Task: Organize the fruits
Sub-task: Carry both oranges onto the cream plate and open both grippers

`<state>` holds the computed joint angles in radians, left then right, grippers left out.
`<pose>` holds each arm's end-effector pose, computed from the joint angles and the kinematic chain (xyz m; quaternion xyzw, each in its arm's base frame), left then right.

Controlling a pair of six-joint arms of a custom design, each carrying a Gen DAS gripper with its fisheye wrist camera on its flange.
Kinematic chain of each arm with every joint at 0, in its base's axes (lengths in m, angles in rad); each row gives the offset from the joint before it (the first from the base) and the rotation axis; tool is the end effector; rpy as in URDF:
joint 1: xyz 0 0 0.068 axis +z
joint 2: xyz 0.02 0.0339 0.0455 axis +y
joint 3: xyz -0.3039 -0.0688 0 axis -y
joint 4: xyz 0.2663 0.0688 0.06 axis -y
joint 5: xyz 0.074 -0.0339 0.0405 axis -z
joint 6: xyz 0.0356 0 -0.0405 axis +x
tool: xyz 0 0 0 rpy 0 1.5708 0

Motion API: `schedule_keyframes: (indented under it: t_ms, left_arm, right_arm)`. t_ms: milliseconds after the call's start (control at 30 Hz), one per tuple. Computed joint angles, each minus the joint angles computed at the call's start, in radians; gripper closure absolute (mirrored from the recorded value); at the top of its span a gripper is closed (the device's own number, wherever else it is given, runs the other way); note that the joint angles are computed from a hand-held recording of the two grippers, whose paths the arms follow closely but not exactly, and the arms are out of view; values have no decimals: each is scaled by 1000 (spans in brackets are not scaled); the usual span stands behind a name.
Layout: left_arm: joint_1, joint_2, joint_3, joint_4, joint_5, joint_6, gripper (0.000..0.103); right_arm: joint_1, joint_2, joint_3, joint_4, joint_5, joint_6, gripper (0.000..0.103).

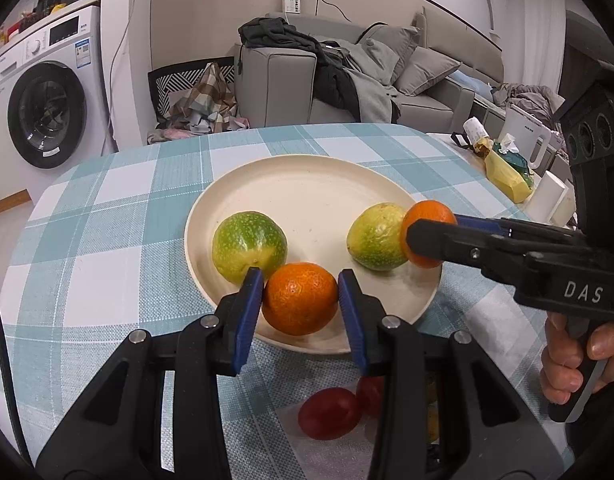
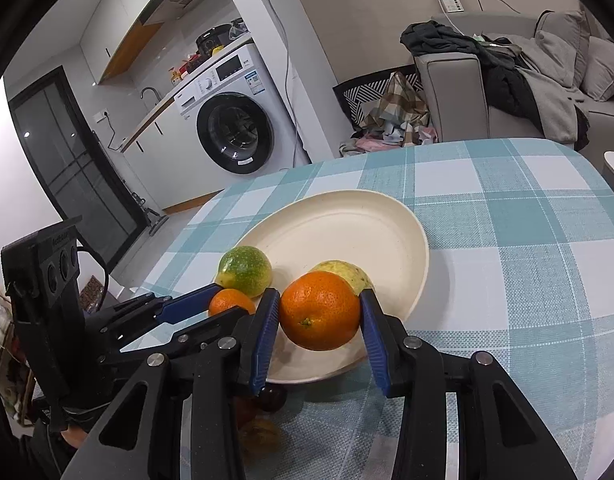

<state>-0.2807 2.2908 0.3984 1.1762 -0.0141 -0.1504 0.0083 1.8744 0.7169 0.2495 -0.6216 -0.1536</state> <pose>0.2652 -0.0759 -0.0016 0.0563 0.9083 -0.0824 0.4062 0.3359 0.0235 0.1026 -0.1720 0.8893 0.2659 0.3299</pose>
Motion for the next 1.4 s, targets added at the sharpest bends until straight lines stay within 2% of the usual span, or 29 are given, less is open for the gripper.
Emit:
schedule_keyframes:
  t_ms: [200,400,767,833,900,967,1033,1133,1167,1200,1233,1267,1333,1400]
  left_arm:
    - [9,3,9,-16,2,-3,67]
    - [15,5,15,-25,8,-1,67]
    - [18,0,21,-46,6,6,67]
    - [24,3,9,-19,17,1,67]
    - [25,14,-23,59,11,-3,67]
    - [26,12,-47,94,16,0,65]
    - [26,8,-64,110,20,4,57]
    - [19,11,-97,149,2,0,36]
    - [16,10,-109,160,-5,-3,23]
    - [14,13,-125,183,-11,-7,16]
    - [16,20,-142,219,-11,-11,15]
    - [16,18,-157,237,-8,-12,12]
    - [9,23,-185,279,-34,-17,0]
    - [8,51,-215,353,-48,-15,0]
  right_arm:
    - [24,0,-11,20,21,-22,62]
    - [69,26,-10,26,117,-67,62]
    - [70,41,-13,51,154,-66,62]
    - [71,38,-18,55,146,-67,61]
    - [57,30,-27,57,86,-77,61]
    - [63,12,-47,85,104,-78,59]
    - [65,1,-60,106,111,-79,55]
    - [64,-10,-64,99,124,-81,51]
    - [62,-11,-64,97,126,-84,49]
    - [58,-15,-66,95,125,-88,44]
    - [54,-17,-66,91,121,-90,36]
    - [47,-22,-69,86,112,-94,32]
    - [36,-33,-77,77,94,-101,20]
    - [28,-42,-87,80,84,-106,13]
